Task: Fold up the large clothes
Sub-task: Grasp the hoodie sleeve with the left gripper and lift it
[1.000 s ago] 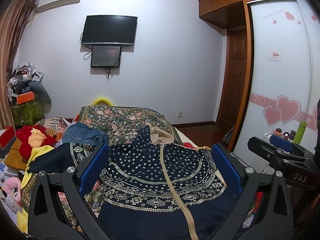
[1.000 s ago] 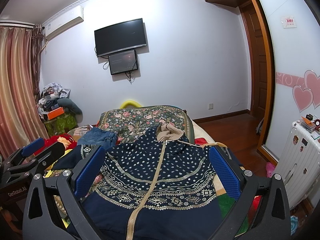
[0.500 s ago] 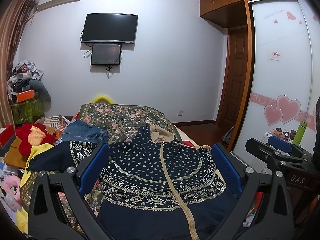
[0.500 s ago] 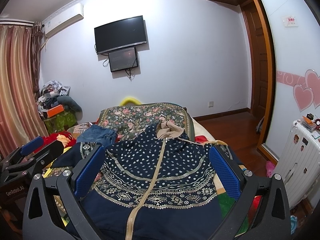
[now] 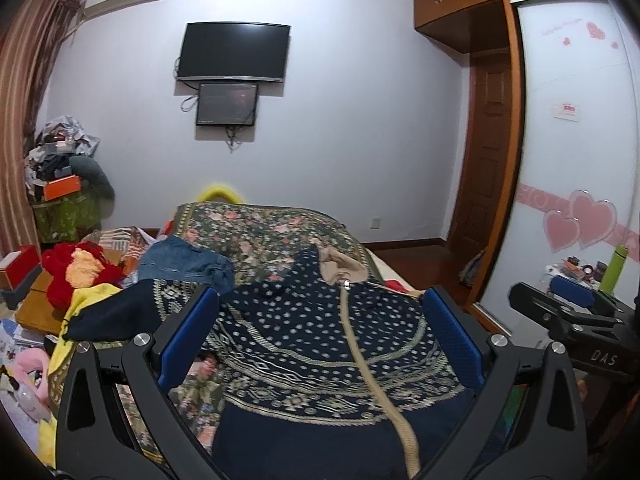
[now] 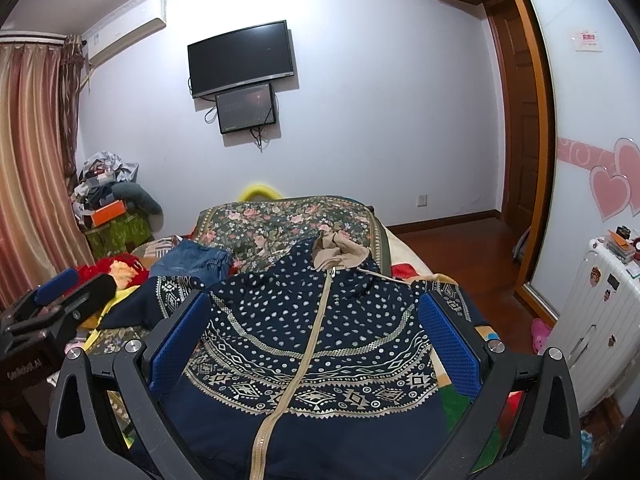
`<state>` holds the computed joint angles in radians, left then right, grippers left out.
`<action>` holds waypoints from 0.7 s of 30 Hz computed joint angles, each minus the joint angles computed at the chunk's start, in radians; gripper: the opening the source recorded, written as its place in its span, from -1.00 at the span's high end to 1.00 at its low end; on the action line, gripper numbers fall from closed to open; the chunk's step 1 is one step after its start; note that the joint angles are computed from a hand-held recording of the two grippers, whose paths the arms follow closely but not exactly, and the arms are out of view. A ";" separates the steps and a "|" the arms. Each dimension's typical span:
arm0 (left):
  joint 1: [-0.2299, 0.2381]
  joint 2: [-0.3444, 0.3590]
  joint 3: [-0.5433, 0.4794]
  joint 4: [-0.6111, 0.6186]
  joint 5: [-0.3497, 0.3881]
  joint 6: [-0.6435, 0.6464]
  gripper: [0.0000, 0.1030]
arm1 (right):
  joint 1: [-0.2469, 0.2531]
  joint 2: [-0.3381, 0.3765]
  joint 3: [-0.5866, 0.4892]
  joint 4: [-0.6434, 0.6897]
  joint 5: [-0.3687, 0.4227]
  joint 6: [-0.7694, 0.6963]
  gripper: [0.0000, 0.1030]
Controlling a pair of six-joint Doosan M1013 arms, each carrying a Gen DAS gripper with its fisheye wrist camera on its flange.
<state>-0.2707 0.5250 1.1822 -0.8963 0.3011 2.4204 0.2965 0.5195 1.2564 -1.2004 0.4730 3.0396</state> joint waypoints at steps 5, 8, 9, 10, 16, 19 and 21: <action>0.023 0.037 -0.056 0.149 -0.012 -0.185 -0.99 | -0.006 0.034 -0.055 0.104 0.012 -0.123 -1.00; 0.038 0.071 -0.110 0.383 -0.012 -0.437 -0.99 | -0.010 0.057 -0.094 0.164 0.025 -0.197 -1.00; 0.041 0.080 -0.123 0.456 -0.014 -0.516 -0.99 | -0.011 0.063 -0.104 0.180 0.029 -0.216 -1.00; 0.045 0.093 -0.141 0.541 -0.009 -0.612 -0.99 | -0.013 0.079 -0.129 0.211 0.039 -0.256 -1.00; 0.079 0.180 -0.268 0.857 0.078 -0.995 -0.99 | -0.024 0.153 -0.247 0.368 0.091 -0.442 -1.00; 0.091 0.221 -0.321 1.025 0.130 -1.182 -0.99 | -0.027 0.194 -0.313 0.431 0.130 -0.526 -1.00; 0.099 0.254 -0.364 1.143 0.175 -1.321 -0.99 | -0.029 0.216 -0.351 0.468 0.152 -0.574 -1.00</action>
<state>-0.1715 0.7790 0.8178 0.2465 0.4765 1.0992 0.2671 0.7357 0.9054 -0.7321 0.6253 2.4655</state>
